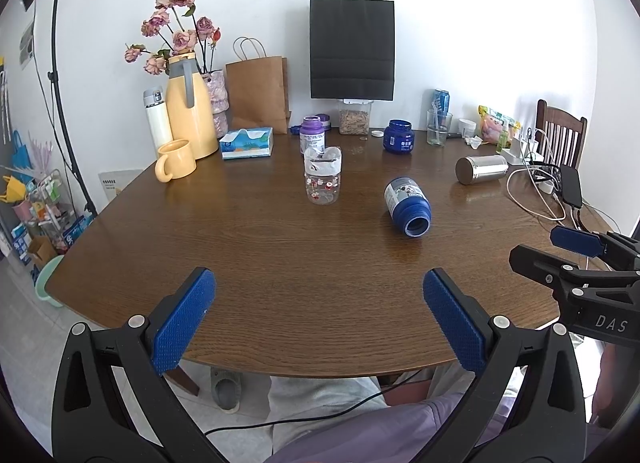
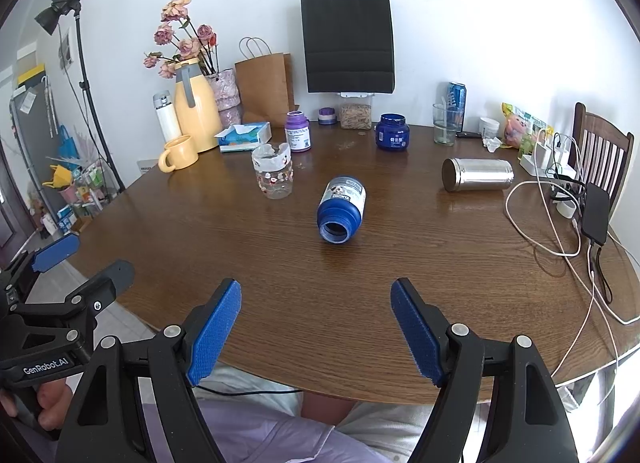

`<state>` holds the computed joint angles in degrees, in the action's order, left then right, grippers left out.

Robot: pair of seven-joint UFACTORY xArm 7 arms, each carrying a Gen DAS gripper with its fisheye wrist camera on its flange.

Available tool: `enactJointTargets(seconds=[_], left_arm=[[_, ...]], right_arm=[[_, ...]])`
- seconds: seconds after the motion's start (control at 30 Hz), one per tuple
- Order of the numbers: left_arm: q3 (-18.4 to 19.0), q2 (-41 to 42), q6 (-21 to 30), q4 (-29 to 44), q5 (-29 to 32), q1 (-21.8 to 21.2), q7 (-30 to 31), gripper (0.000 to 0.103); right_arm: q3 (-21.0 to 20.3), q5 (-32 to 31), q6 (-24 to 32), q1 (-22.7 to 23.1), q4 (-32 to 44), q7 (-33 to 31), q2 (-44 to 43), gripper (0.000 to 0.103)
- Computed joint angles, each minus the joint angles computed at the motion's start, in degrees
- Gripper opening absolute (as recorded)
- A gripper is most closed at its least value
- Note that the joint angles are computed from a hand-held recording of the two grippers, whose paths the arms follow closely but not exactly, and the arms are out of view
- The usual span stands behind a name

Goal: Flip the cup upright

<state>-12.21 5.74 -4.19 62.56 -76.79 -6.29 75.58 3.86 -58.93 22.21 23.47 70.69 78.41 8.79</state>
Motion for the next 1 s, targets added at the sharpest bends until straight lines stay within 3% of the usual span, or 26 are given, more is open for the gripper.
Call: enactJointTargets(seconds=[0.9,1.0], left_arm=[[0.0,-0.5,-0.2,-1.0,3.8,0.4,-3.5,0.103],[-0.5,-0.6,0.1,-0.3,-0.8,1.0,0.9,0.103]], right_arm=[[0.0,-0.1,0.0,0.3,0.3,0.2,0.3,0.081],[-0.1,0.0,0.0,0.4,0.5,0.2,0.5,0.081]])
